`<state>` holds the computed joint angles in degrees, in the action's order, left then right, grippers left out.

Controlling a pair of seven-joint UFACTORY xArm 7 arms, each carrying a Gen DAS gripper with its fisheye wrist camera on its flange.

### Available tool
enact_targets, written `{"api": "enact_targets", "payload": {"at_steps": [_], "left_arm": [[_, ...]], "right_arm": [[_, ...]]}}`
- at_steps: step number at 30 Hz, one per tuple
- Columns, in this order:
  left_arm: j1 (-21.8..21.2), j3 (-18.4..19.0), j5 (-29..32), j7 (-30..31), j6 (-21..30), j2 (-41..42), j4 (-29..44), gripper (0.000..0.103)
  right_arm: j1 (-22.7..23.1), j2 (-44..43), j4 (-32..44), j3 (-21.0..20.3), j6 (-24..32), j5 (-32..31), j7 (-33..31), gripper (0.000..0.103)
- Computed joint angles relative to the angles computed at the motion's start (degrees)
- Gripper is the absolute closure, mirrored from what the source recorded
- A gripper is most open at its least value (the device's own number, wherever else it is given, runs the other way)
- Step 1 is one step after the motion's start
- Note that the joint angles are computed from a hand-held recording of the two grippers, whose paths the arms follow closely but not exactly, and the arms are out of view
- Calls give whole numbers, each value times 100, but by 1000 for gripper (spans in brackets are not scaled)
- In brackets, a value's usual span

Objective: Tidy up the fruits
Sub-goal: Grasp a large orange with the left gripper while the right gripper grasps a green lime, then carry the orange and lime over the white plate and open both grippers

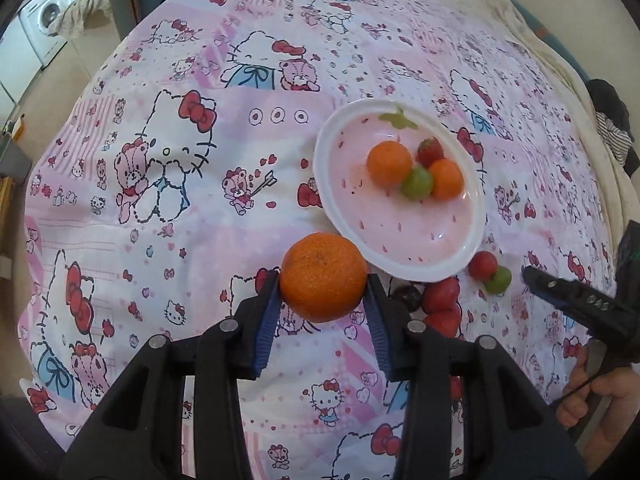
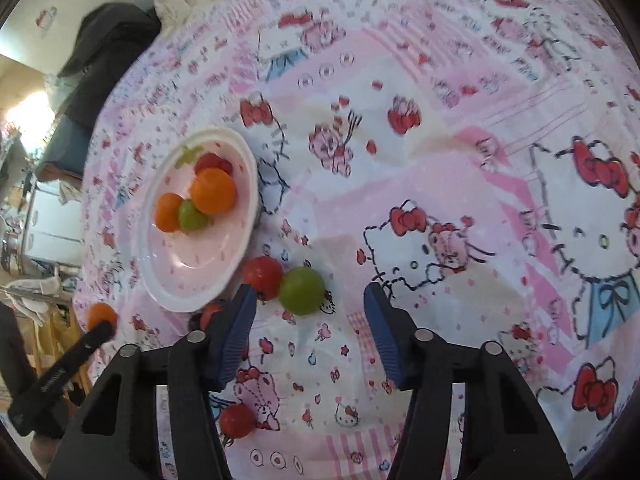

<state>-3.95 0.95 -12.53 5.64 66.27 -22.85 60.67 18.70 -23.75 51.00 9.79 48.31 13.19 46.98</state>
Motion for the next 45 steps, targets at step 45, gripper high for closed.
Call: {"api": "enact_targets", "payload": {"at_steps": [45], "left_arm": [[-100,110,-21,663,-939,494,817,66]], "right_arm": [[432,63,200,-316,-2029,683,-1111,76]]}}
